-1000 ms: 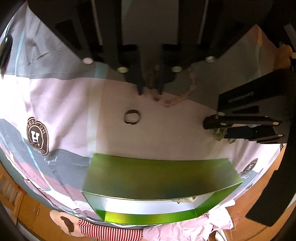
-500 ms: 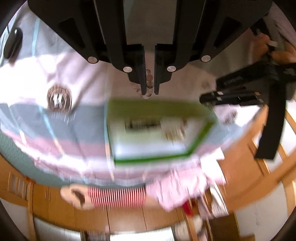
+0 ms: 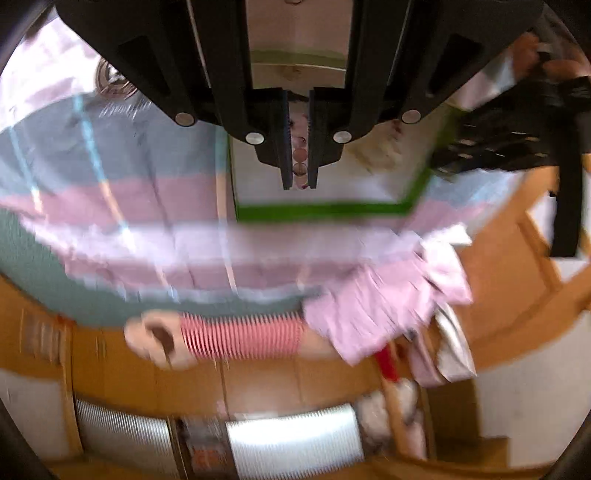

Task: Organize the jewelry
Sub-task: 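Carry both items into the green box and open both tools, then move the left tool over the gold bead ring while the right tool moves over the dark ring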

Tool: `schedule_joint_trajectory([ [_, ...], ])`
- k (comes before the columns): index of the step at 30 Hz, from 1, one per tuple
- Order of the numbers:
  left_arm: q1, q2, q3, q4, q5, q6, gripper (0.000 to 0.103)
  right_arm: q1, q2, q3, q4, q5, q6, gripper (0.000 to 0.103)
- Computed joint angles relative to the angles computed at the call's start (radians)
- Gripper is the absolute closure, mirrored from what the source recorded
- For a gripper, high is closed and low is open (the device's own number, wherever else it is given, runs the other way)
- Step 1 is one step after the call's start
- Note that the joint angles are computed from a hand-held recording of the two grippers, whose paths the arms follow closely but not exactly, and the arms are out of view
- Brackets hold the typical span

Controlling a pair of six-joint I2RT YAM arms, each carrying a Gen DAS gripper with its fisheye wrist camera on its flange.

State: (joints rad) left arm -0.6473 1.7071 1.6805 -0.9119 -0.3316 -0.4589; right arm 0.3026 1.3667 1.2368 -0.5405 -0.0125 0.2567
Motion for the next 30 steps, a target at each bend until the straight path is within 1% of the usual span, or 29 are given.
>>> schedule_joint_trajectory([
  [1,0.013,0.024,0.006,0.003,0.018,-0.001,0.077,-0.014,0.041,0.005,0.006,-0.012,0.005,0.095],
  [4,0.036,0.074,0.021,0.009,0.061,-0.005,0.077,-0.029,0.113,0.02,0.019,0.0,-0.005,0.095],
  [7,0.042,0.107,0.036,0.017,0.08,0.01,0.077,-0.039,0.141,0.033,0.02,-0.016,0.008,0.095],
  [9,0.047,0.126,0.043,0.026,0.096,0.012,0.077,-0.035,0.143,0.036,0.017,-0.008,0.014,0.094],
  [10,0.051,0.132,0.043,0.029,0.113,0.009,0.076,-0.034,0.145,0.04,0.012,-0.005,0.015,0.087],
  [11,0.055,0.133,0.043,0.031,0.125,0.007,0.069,-0.037,0.143,0.045,0.002,-0.009,0.018,0.08],
  [12,0.058,0.132,0.04,0.032,0.141,0.0,0.063,-0.039,0.134,0.044,-0.004,-0.02,0.024,0.068],
  [13,0.06,0.125,0.034,0.037,0.147,-0.004,0.055,-0.042,0.116,0.04,-0.001,-0.041,0.032,0.065],
  [15,0.056,0.103,0.028,0.04,0.137,-0.003,0.055,-0.041,0.091,0.05,-0.015,-0.057,0.031,0.065],
  [17,0.051,0.079,0.032,0.03,0.129,-0.001,0.055,-0.03,0.041,0.05,-0.035,-0.047,0.011,0.065],
  [20,0.043,0.004,0.007,0.012,0.135,-0.006,0.054,-0.015,-0.066,0.022,-0.082,-0.057,-0.021,0.065],
  [21,0.039,-0.023,-0.007,0.004,0.136,-0.008,0.054,-0.014,-0.085,0.016,-0.096,-0.062,-0.025,0.063],
  [23,0.024,-0.061,-0.021,-0.026,0.124,-0.01,0.051,-0.008,-0.134,0.007,-0.151,-0.08,-0.03,0.06],
  [25,-0.013,-0.115,-0.05,-0.055,0.089,0.003,0.048,0.002,-0.181,-0.016,-0.202,-0.106,-0.042,0.056],
  [27,-0.073,-0.164,-0.095,-0.074,-0.001,0.012,0.044,0.027,-0.208,-0.042,-0.257,-0.095,-0.054,0.05],
  [28,-0.095,-0.183,-0.122,-0.077,-0.029,0.022,0.04,0.037,-0.211,-0.056,-0.275,-0.094,-0.06,0.049],
  [30,-0.135,-0.215,-0.192,-0.098,-0.058,0.032,0.039,0.069,-0.194,-0.091,-0.324,-0.077,-0.081,0.049],
])
